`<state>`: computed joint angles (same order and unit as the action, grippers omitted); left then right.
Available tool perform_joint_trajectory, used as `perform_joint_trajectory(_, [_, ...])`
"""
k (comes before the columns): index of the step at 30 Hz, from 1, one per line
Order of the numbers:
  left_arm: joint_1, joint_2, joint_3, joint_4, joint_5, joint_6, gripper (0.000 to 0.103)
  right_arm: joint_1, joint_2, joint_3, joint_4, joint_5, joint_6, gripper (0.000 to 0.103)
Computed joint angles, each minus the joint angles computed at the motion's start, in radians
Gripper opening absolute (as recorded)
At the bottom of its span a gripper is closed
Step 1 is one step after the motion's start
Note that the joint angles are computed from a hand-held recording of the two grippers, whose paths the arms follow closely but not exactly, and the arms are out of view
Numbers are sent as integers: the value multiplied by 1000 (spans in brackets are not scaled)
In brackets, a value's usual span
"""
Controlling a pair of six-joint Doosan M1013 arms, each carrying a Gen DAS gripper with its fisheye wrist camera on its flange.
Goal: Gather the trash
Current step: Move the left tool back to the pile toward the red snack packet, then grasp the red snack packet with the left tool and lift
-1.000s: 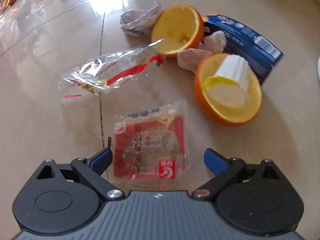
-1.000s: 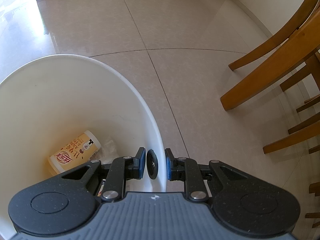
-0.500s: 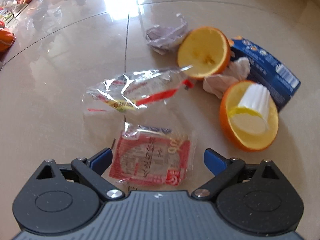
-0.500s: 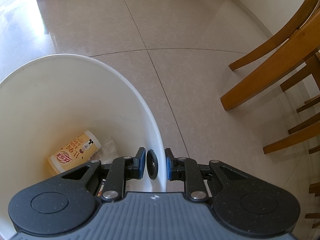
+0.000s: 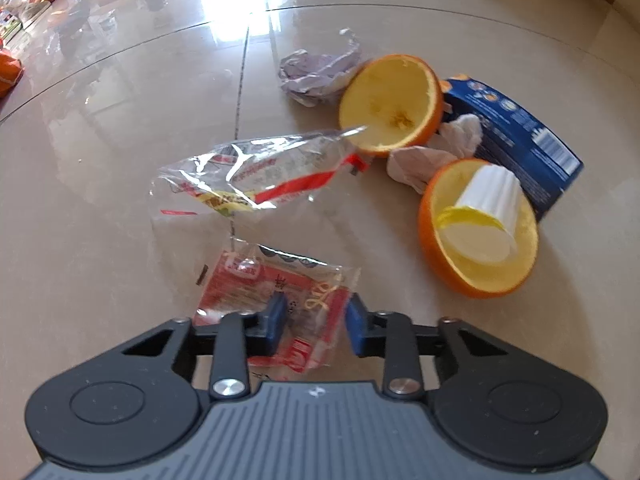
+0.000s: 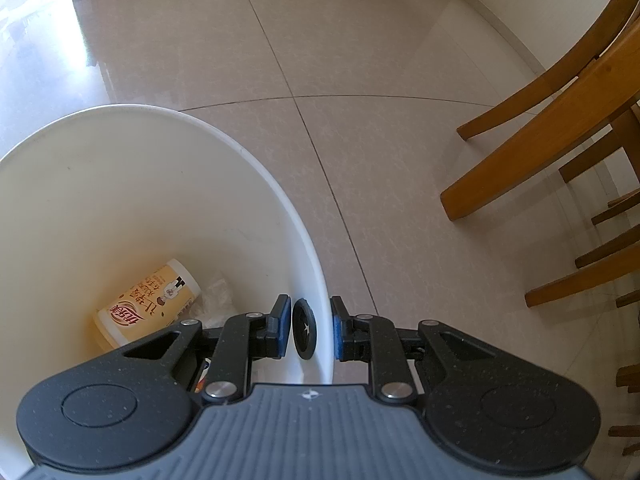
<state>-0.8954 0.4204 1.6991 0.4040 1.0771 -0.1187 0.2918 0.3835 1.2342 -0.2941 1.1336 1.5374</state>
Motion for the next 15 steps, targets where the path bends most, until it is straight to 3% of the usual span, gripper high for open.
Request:
perform_joint_trajectory(5, [-10, -4, -11, 10, 5, 11, 15, 1, -1, 2, -3, -2, 2, 24])
perform_joint_trajectory(9, [-16, -18, -13, 1, -39, 31, 14, 2, -2, 5, -6, -5, -1, 24])
perform_joint_trajectory(15, [-37, -8, -57, -33, -85, 167, 14, 2, -2, 6, -3, -5, 0, 24])
